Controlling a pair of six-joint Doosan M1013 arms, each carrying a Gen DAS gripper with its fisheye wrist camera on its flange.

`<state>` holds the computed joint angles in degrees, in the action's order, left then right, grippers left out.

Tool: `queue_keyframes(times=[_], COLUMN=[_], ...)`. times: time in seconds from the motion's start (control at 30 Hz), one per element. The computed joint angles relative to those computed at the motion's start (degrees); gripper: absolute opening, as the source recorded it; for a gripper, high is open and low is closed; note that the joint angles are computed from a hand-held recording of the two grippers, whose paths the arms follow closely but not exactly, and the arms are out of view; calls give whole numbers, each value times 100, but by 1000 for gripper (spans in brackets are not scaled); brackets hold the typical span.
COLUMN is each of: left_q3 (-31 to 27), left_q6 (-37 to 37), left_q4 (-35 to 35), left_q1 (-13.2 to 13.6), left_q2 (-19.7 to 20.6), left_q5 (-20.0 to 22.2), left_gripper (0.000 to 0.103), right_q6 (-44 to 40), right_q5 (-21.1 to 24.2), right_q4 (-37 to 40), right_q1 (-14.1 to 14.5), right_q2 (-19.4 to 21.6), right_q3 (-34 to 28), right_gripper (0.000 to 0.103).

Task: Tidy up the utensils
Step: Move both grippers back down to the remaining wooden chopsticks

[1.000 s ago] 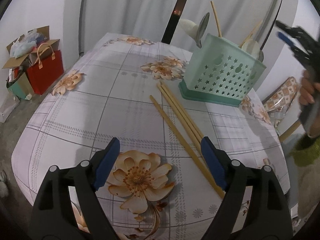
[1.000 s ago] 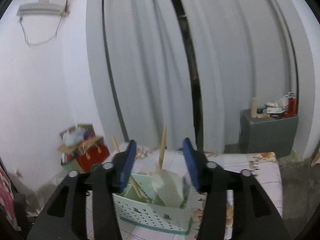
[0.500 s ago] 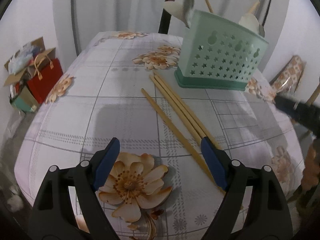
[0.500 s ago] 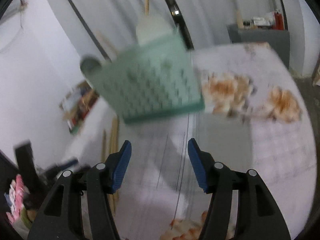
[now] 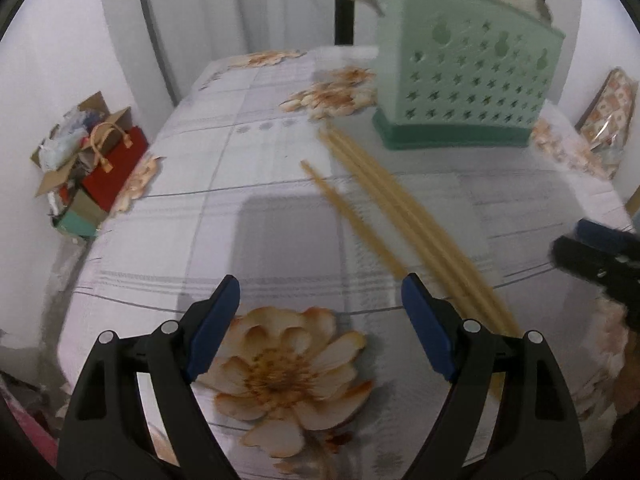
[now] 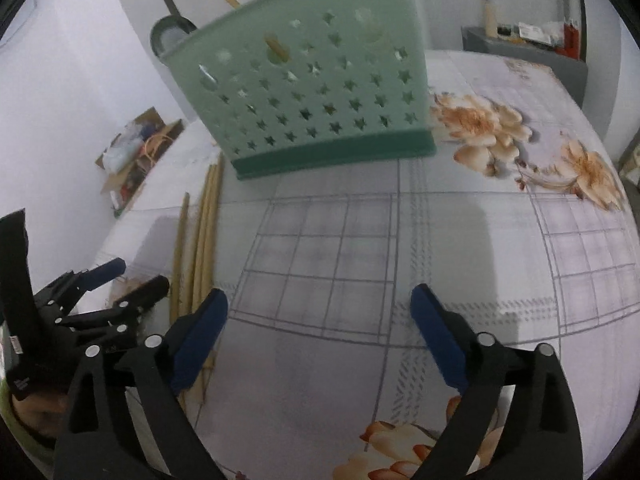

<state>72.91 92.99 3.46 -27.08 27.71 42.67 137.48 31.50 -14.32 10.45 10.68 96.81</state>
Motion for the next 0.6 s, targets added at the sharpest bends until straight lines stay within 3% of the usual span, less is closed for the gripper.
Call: queue_keyframes(times=[0.17,0.37,0.5,0.6], left_q3=[-96,-288,-333,-376], left_q6=[268,204,90,125], left_q4=[-603,-137,-254,-436], left_q1=[109,-56,-15,53], left_q2=[17,166,206,218], left_q5=[-20,31,190,285], left_gripper=[79,79,68,53], right_q6=[259,492,431,253], right_q5=[42,109,29,-136], right_q4=[-248,-597,-504,-388], right_q1=[33,95,66,34], right_q2=[13,41,9,-40], right_q3=[15,1,40,123], right_gripper=[97,97,97,97])
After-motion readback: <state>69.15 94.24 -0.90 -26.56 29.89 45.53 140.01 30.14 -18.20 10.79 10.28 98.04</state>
